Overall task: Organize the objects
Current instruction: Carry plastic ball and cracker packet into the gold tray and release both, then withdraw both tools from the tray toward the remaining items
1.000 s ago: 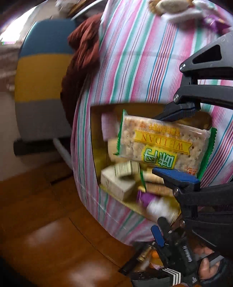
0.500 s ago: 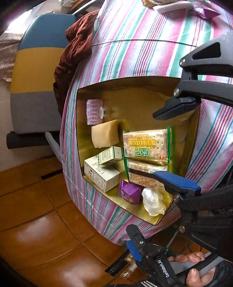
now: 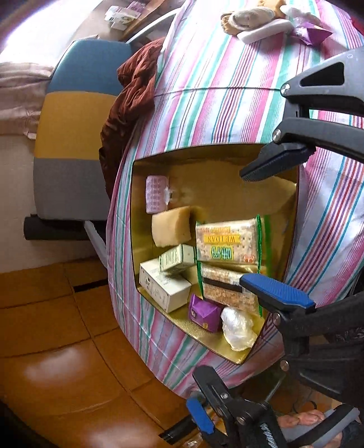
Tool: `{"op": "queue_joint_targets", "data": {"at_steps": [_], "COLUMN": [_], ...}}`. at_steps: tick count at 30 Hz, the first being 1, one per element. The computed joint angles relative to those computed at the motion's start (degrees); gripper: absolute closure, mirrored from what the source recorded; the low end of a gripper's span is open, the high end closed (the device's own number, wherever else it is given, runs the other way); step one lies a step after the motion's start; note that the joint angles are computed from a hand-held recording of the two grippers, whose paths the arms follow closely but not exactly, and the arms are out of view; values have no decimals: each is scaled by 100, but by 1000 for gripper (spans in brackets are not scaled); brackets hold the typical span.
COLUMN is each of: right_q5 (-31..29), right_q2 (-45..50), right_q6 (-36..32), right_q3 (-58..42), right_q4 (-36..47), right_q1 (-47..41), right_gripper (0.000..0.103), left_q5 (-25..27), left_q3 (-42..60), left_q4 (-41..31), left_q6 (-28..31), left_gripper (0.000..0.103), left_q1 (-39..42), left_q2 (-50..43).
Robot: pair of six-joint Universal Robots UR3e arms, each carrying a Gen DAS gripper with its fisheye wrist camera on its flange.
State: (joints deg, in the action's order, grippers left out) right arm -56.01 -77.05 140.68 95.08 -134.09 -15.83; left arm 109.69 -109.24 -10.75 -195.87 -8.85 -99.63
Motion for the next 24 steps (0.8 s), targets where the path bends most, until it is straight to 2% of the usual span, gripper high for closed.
{"op": "queue_joint_targets", "data": {"at_steps": [16,24], "right_q5": [46,-27], "right_q2": [-138,-143], "right_q6": [220,278], "right_q3": [272,325], "right_q4": [-274,-462], "right_q1": [-489,-513], "right_gripper": [33,33], "left_q5": [-209,-63], "left_q3": [411,511], "left_q4": [-233,-252], "left_q6": [88,199], "left_gripper": [0,0], "left_q1": [-396,-487], "left_q2": [-330,-421]}}
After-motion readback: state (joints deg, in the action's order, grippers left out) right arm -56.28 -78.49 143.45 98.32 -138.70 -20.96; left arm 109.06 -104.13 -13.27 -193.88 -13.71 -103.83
